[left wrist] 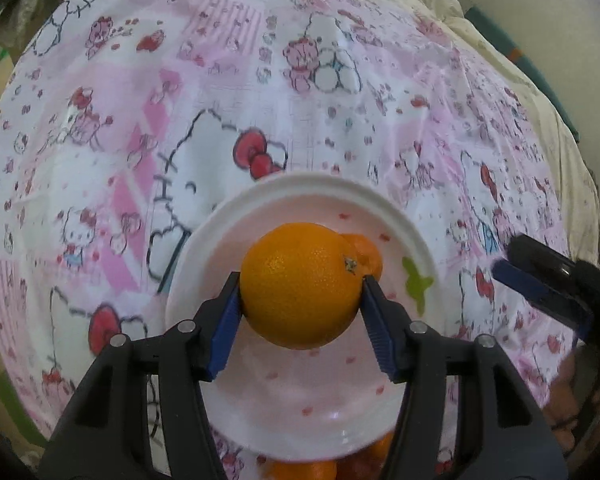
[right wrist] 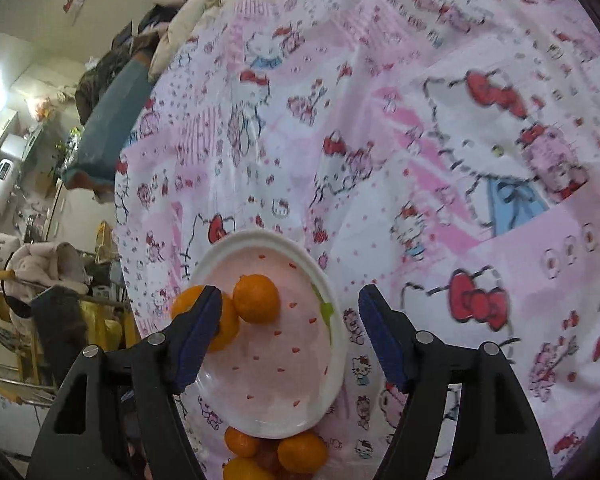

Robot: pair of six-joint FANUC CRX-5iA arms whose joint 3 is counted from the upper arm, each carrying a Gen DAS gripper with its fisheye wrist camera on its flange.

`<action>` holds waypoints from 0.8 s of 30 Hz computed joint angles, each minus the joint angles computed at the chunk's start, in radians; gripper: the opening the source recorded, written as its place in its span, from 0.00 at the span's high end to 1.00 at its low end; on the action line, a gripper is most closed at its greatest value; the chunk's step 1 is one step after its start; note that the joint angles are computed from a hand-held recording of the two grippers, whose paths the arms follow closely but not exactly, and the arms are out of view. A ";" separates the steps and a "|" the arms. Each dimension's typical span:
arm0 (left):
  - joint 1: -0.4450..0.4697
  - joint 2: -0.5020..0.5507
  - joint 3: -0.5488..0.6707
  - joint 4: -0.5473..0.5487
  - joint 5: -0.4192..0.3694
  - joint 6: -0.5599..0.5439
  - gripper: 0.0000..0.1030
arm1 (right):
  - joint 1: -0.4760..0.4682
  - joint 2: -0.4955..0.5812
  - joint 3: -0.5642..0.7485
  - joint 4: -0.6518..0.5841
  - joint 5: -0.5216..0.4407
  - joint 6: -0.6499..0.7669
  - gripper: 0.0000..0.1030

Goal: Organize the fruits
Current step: 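Carry the tangerine onto the plate and open the right gripper while the left lifts the orange, then lower the large orange onto the plate and open the left gripper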

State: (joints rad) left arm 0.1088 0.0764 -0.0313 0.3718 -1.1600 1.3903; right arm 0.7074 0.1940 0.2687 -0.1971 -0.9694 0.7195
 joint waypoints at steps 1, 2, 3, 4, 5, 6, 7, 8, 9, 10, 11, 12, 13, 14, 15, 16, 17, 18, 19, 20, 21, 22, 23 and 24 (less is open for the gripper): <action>-0.007 0.002 0.007 -0.014 0.013 0.005 0.47 | 0.000 -0.008 -0.008 0.005 0.004 -0.004 0.28; -0.010 0.005 0.014 -0.024 0.015 0.008 0.47 | -0.003 -0.017 -0.013 0.005 0.007 -0.008 0.28; -0.011 0.010 0.022 -0.033 0.014 0.017 0.47 | -0.007 -0.022 -0.015 0.001 0.009 -0.008 0.28; -0.009 0.013 0.025 -0.037 0.014 0.033 0.46 | -0.009 -0.027 -0.019 -0.001 0.011 -0.008 0.28; -0.006 0.016 0.027 -0.039 0.012 0.050 0.46 | -0.011 -0.032 -0.023 -0.002 0.013 -0.007 0.28; -0.003 0.019 0.027 -0.037 0.009 0.062 0.46 | -0.011 -0.034 -0.025 0.002 0.012 -0.008 0.28; 0.001 0.023 0.028 -0.035 0.004 0.073 0.45 | -0.012 -0.035 -0.025 0.006 0.010 -0.009 0.28; 0.002 0.026 0.031 -0.036 0.000 0.075 0.43 | -0.013 -0.034 -0.024 0.006 0.009 -0.009 0.28; 0.003 0.033 0.039 -0.035 -0.016 0.073 0.34 | -0.015 -0.033 -0.023 0.003 0.008 -0.010 0.28; 0.001 0.036 0.041 -0.038 -0.023 0.076 0.25 | -0.016 -0.034 -0.024 0.002 0.007 -0.013 0.28; 0.001 0.032 0.038 -0.038 -0.021 0.077 0.21 | -0.017 -0.035 -0.025 -0.002 0.007 -0.013 0.28; -0.001 0.023 0.033 -0.043 -0.012 0.077 0.16 | -0.018 -0.033 -0.023 -0.006 0.006 -0.011 0.28; -0.004 0.016 0.030 -0.048 -0.005 0.068 0.15 | -0.017 -0.034 -0.023 -0.007 0.005 -0.010 0.28; -0.006 0.010 0.031 -0.053 -0.003 0.055 0.15 | -0.016 -0.032 -0.019 -0.007 0.003 -0.005 0.28; -0.008 0.002 0.030 -0.058 0.001 0.043 0.15 | -0.014 -0.031 -0.016 -0.004 0.002 -0.002 0.28; -0.006 -0.004 0.029 -0.059 0.005 0.040 0.15 | -0.011 -0.031 -0.014 -0.002 0.000 -0.001 0.28; 0.000 -0.014 0.022 -0.052 0.009 0.038 0.15 | -0.009 -0.030 -0.011 0.000 -0.002 0.002 0.28; 0.005 -0.021 0.016 -0.044 0.010 0.036 0.15 | -0.007 -0.031 -0.010 0.001 -0.003 0.003 0.28; 0.012 -0.030 0.010 -0.037 0.011 0.034 0.15 | -0.005 -0.032 -0.011 0.003 -0.003 0.001 0.28; 0.016 -0.039 0.005 -0.035 0.012 0.033 0.15 | -0.001 -0.034 -0.011 0.007 -0.004 -0.001 0.28; 0.021 -0.050 -0.002 -0.036 0.014 0.031 0.15 | 0.003 -0.036 -0.012 0.013 -0.005 -0.005 0.28; 0.026 -0.063 -0.008 -0.038 0.015 0.027 0.15 | 0.007 -0.038 -0.014 0.018 -0.005 -0.008 0.28; 0.031 -0.074 -0.012 -0.042 0.012 0.024 0.15 | 0.011 -0.041 -0.015 0.023 -0.009 -0.014 0.28; 0.036 -0.089 -0.017 -0.045 0.008 0.022 0.15 | 0.016 -0.046 -0.018 0.027 -0.013 -0.025 0.28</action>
State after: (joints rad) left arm 0.1452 -0.0124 -0.0485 0.3266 -1.1519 1.4121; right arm 0.7236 0.1480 0.2507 -0.1701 -0.9822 0.6945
